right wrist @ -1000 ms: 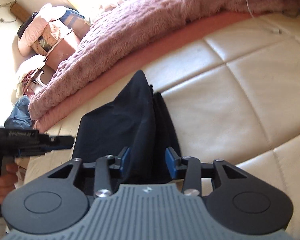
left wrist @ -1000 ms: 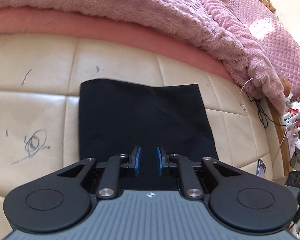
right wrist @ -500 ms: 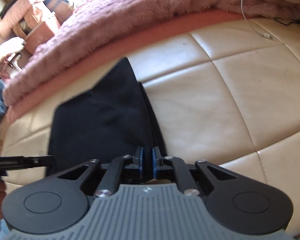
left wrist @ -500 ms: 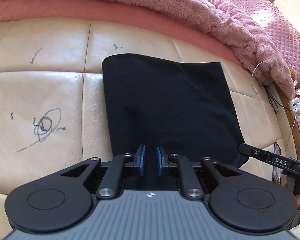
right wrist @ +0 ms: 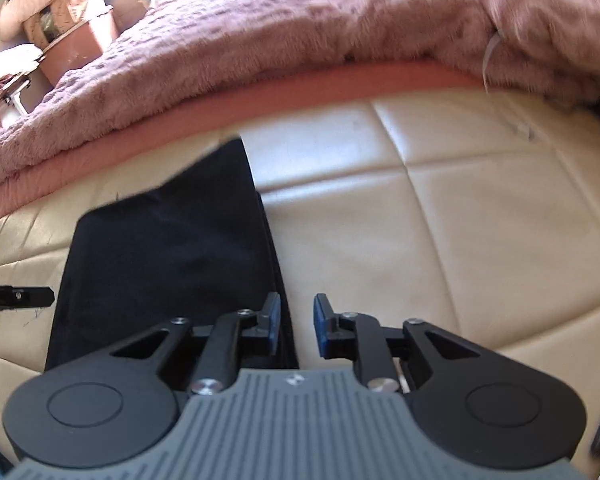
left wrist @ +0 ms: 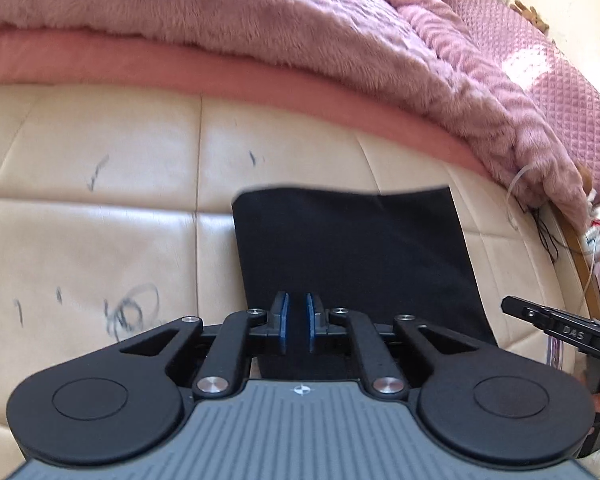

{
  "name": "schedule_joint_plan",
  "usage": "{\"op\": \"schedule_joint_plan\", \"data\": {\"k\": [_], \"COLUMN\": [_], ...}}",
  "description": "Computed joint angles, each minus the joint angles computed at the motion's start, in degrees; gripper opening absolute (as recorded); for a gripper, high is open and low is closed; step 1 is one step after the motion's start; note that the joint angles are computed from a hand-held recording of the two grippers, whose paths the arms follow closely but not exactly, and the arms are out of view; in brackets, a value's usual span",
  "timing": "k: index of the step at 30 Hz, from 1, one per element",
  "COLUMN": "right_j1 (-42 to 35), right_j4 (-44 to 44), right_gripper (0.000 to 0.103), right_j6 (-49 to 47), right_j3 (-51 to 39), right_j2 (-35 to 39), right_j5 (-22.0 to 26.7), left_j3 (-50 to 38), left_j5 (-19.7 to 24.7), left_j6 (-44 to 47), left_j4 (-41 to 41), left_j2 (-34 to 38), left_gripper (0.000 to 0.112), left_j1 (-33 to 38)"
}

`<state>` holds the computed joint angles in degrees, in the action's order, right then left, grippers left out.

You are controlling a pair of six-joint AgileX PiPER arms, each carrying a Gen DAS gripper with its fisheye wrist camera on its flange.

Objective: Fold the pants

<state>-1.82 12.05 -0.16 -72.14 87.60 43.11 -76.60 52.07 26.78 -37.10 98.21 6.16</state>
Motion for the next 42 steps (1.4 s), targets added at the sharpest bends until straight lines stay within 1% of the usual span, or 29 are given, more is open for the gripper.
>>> {"op": "schedule_joint_plan", "data": {"k": [4, 5, 8, 10, 14, 16, 18, 20, 22, 27, 28, 29, 30, 31, 32, 33, 34, 35, 36, 37, 38, 42], "right_j1": [0.8, 1.2, 2.4, 3.0, 2.9, 2.3, 2.2, 2.1, 1.8, 1.6, 1.3, 1.0, 0.4, -0.5, -1.2, -1.8, -2.3, -2.9, -3.7, -4.6, -5.5, -8.5], "right_j4": [3.5, 4.5, 5.6, 5.3, 4.2, 5.8, 6.4, 6.0, 6.2, 5.7, 6.2, 7.0, 8.6, 11.1, 13.3, 14.7, 15.6, 16.7, 18.3, 20.0, 21.4, 24.6], "right_gripper": [0.015, 0.012, 0.012, 0.011, 0.002, 0.001, 0.001, 0.0, 0.0, 0.0, 0.001, 0.01, 0.015, 0.027, 0.034, 0.036, 0.038, 0.043, 0.047, 0.052, 0.056, 0.059], "right_j6": [-5.6, -7.0, -8.6, -8.2, -6.8, -7.9, -9.5, -9.2, -8.5, -7.7, -7.8, -8.0, -9.0, -10.7, -12.1, -12.9, -13.3, -13.7, -14.7, -15.6, -16.2, -17.4], "right_j3": [-8.3, -10.1, -16.0, -19.2, -21.4, -20.5, -20.1, -20.1, -19.8, -20.5, -19.9, -19.5, -18.8, -18.2, -17.4, -16.5, -15.6, -14.5, -13.4, -12.6, -11.9, -9.1], "right_j2": [6.1, 7.9, 13.4, 16.8, 21.7, 22.9, 23.5, 24.0, 24.1, 22.8, 21.9, 21.1, 20.2, 19.5, 18.7, 17.8, 16.9, 16.0, 15.2, 14.7, 14.4, 14.2], "right_j5": [-1.1, -1.8, -1.5, -1.5, -2.0, -3.0, -3.8, -4.3, -4.8, -3.0, -2.9, -2.5, -1.8, -0.9, -0.2, 0.3, 0.8, 1.3, 2.0, 3.1, 4.2, 7.2], "left_j3": [-4.4, -5.8, -8.6, -10.5, -12.1, -13.0, -13.6, -13.9, -13.7, -15.8, -15.8, -15.8, -15.5, -15.1, -14.8, -14.1, -13.4, -12.3, -11.1, -9.4, -7.8, -2.3], "left_j5": [-2.5, -2.7, -3.8, -3.8, -5.5, -5.4, -5.8, -6.9, -7.5, -5.2, -5.0, -4.8, -4.7, -4.8, -4.7, -4.7, -4.7, -4.9, -5.2, -5.8, -6.2, -4.1], "left_j6": [-1.8, -2.4, -2.8, -3.9, -6.0, -7.2, -8.9, -10.4, -11.0, -13.5, -13.7, -13.9, -14.0, -14.2, -14.4, -14.0, -13.6, -12.6, -11.3, -9.8, -8.2, -1.2], "left_j4": [-0.9, -1.0, -1.1, -0.2, 3.9, 5.9, 8.1, 10.6, 11.1, 14.9, 15.5, 16.0, 16.3, 16.8, 17.2, 17.2, 17.0, 16.1, 14.9, 13.2, 11.1, -1.3], "left_j2": [3.6, 4.9, 7.9, 9.9, 12.7, 13.8, 14.1, 14.3, 14.3, 13.9, 13.5, 13.1, 12.6, 11.9, 11.3, 10.4, 9.6, 8.5, 7.4, 6.2, 5.2, 4.0], "left_gripper": [0.009, 0.009, 0.009, 0.009, 0.009, 0.006, 0.006, 0.006, 0.006, 0.006, 0.007, 0.009, 0.011, 0.017, 0.02, 0.021, 0.029, 0.04, 0.048, 0.062, 0.068, 0.072], "left_j1": [-1.0, -1.3, -2.4, -3.2, -4.5, -5.0, -5.8, -7.0, -7.3, -8.1, -8.3, -8.4, -8.5, -8.6, -8.7, -8.6, -8.5, -8.1, -7.5, -6.8, -5.8, 0.6]}}
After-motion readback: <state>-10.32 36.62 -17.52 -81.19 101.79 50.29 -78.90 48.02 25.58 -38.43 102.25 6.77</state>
